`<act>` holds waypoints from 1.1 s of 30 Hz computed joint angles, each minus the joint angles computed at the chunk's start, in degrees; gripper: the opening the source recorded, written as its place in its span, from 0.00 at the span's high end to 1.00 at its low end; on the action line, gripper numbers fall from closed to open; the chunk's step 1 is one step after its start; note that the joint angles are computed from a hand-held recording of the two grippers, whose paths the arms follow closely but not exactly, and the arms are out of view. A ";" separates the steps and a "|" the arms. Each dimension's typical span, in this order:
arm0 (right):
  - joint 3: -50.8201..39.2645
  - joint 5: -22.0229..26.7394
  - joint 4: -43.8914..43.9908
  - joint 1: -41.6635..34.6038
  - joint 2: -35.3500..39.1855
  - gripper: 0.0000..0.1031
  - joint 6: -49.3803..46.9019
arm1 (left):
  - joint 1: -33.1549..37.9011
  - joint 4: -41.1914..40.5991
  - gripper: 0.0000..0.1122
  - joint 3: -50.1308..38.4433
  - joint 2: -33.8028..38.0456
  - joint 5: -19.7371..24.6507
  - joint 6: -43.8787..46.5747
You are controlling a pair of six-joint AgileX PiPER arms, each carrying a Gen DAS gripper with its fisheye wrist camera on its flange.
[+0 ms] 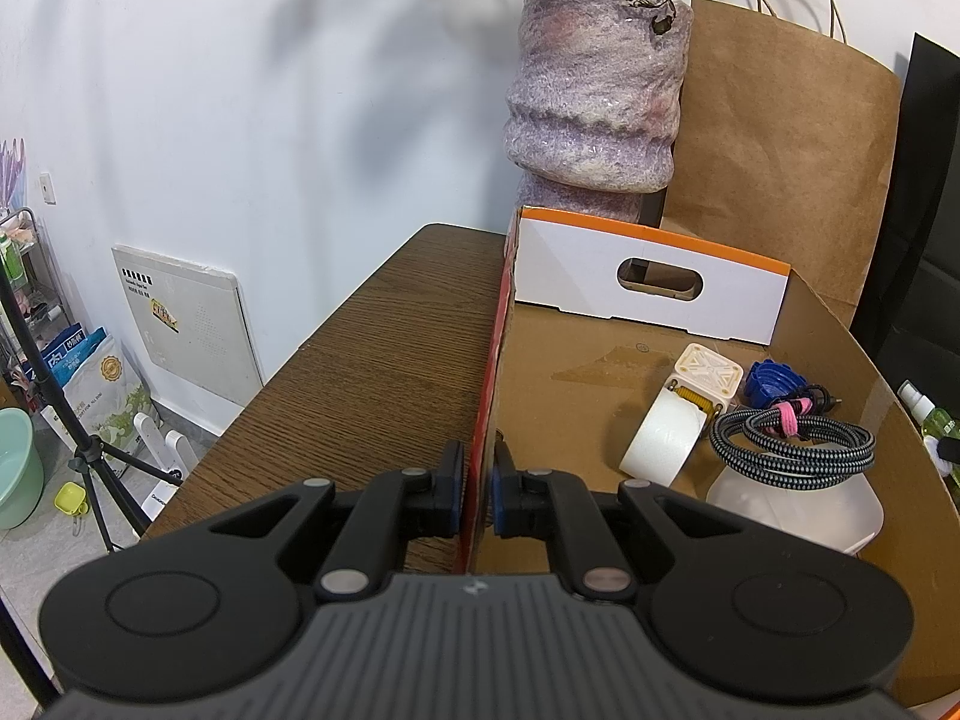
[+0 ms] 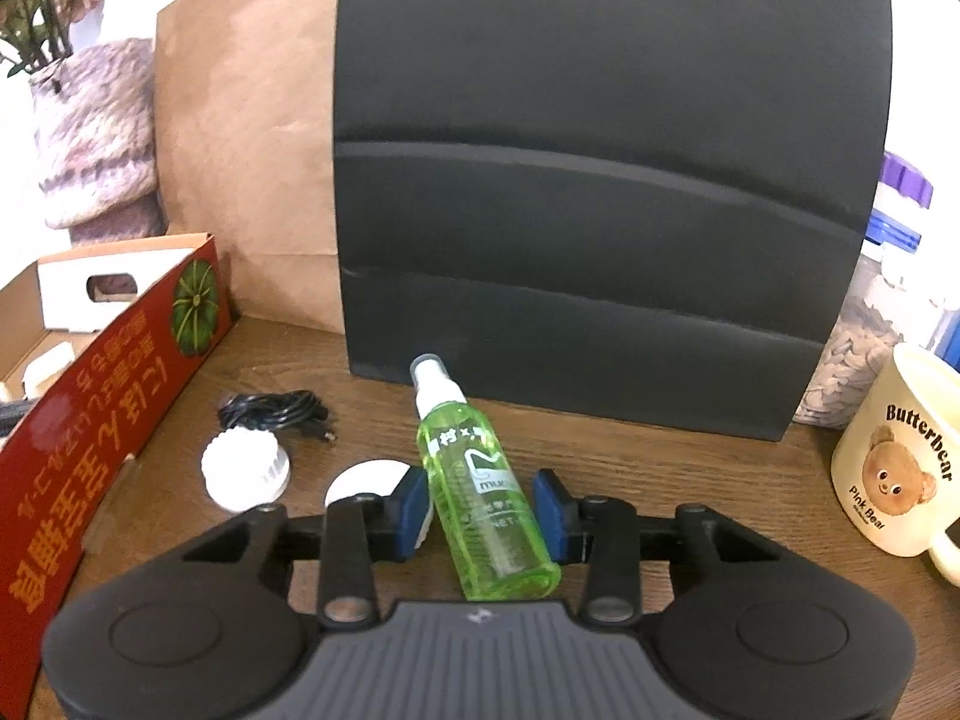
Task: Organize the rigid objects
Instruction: 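Move the right gripper to the green spray bottle and grasp it, then lift the green spray bottle and carry it over the orange box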
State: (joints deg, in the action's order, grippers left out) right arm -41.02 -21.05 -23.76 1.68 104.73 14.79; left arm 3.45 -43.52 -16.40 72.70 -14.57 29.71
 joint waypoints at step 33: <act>3.26 -3.51 -1.67 0.30 -1.00 0.68 6.26 | -0.04 -0.02 0.91 0.05 -0.02 -0.05 0.00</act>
State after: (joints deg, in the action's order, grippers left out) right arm -37.76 -24.56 -25.43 1.98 103.73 21.05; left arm 3.41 -43.54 -16.36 72.67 -14.62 29.71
